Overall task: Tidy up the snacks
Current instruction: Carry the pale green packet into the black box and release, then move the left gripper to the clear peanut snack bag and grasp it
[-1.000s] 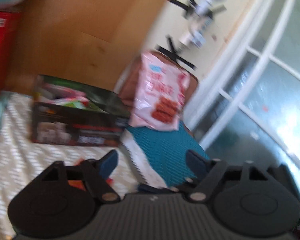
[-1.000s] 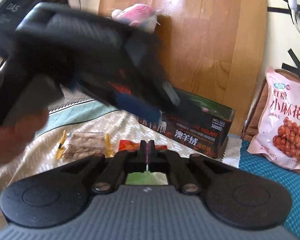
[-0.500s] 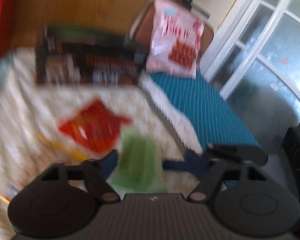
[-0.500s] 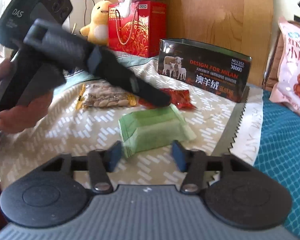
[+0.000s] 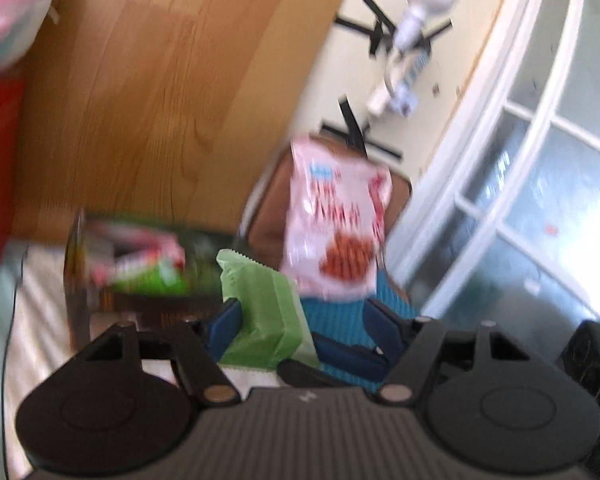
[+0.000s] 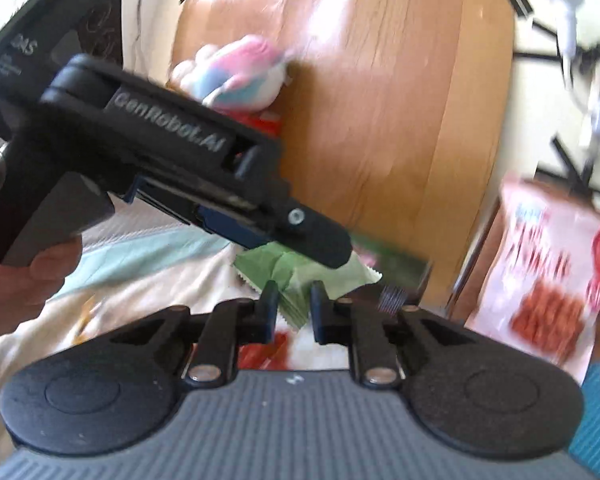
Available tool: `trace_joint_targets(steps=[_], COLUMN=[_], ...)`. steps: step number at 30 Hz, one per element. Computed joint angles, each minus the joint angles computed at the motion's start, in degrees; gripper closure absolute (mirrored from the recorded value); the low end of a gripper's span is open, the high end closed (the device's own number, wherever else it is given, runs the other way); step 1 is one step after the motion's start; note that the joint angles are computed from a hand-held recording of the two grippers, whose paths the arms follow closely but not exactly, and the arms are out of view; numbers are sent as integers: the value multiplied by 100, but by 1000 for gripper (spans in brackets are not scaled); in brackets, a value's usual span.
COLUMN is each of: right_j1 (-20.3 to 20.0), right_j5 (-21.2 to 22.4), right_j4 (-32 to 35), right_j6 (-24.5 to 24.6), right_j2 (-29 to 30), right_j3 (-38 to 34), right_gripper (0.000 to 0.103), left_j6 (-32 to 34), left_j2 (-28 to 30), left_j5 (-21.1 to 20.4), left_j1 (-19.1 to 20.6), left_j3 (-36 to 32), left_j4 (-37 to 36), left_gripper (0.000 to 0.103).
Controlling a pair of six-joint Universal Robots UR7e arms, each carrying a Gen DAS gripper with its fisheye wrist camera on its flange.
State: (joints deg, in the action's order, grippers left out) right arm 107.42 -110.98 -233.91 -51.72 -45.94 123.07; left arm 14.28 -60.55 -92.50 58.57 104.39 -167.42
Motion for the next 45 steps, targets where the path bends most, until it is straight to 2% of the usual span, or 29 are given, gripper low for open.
trace_joint_targets(steps=[4, 7, 9, 11, 15, 19, 21, 26, 29, 31, 32, 33, 34, 40, 45], right_j1=[-169, -361, -448, -499, -563, -667, -669, -539, -531, -505, -506, -535, -513, -434, -500], right_j5=[-18, -150, -337, -289, 234, 903, 1154, 1354, 1289, 1077, 1046, 1179, 1158, 1057, 1147], right_j4=[264, 951, 1148, 1120, 886, 1877, 2413, 3240, 3356, 3622, 3699, 3697, 3694, 3155, 2470], right_j6=[-194, 176, 447, 694, 1134, 1763, 1932, 2147, 2435, 2627, 2764, 2907, 3003, 2743, 2967], right_j2=[253, 355, 469, 425, 64, -405, -500, -345, -139, -46, -95, -155, -235, -721, -891], right_j3=[-865, -1468, -1771, -1711, -914, -171, -41, -416, -662, -749, -650, -551, -444, 544, 1217], right_gripper=[83, 83, 82, 80, 69, 66, 60, 59, 59, 63, 69, 74, 74, 72, 72], left_j6=[-76, -127, -160, -124, -180, -533, -744, -1429, -1568, -1618, -1626, -1643, -1626, -1403, -1107], left_j2=[676, 1075, 1125, 970, 299, -484, -866, -1670, -1758, -1657, -1611, -1571, -1534, -1421, -1308], left_j5=[-56, 291, 560, 328, 191, 370, 507, 340, 525, 694, 644, 632, 656, 339, 255], left_j1=[137, 185, 194, 300, 495, 683, 759, 952, 910, 889, 933, 959, 970, 1001, 803], left_j3=[-871, -1304, -1344, -1175, -570, 231, 700, 1646, 1892, 1867, 1854, 1859, 1857, 1773, 1830], left_j4=[91, 305, 371, 289, 47, -177, -313, -434, -471, -268, -212, -233, -238, -91, -32], left_gripper=[34, 32, 32, 31, 25, 18, 17, 17, 21, 35, 40, 41, 42, 42, 34])
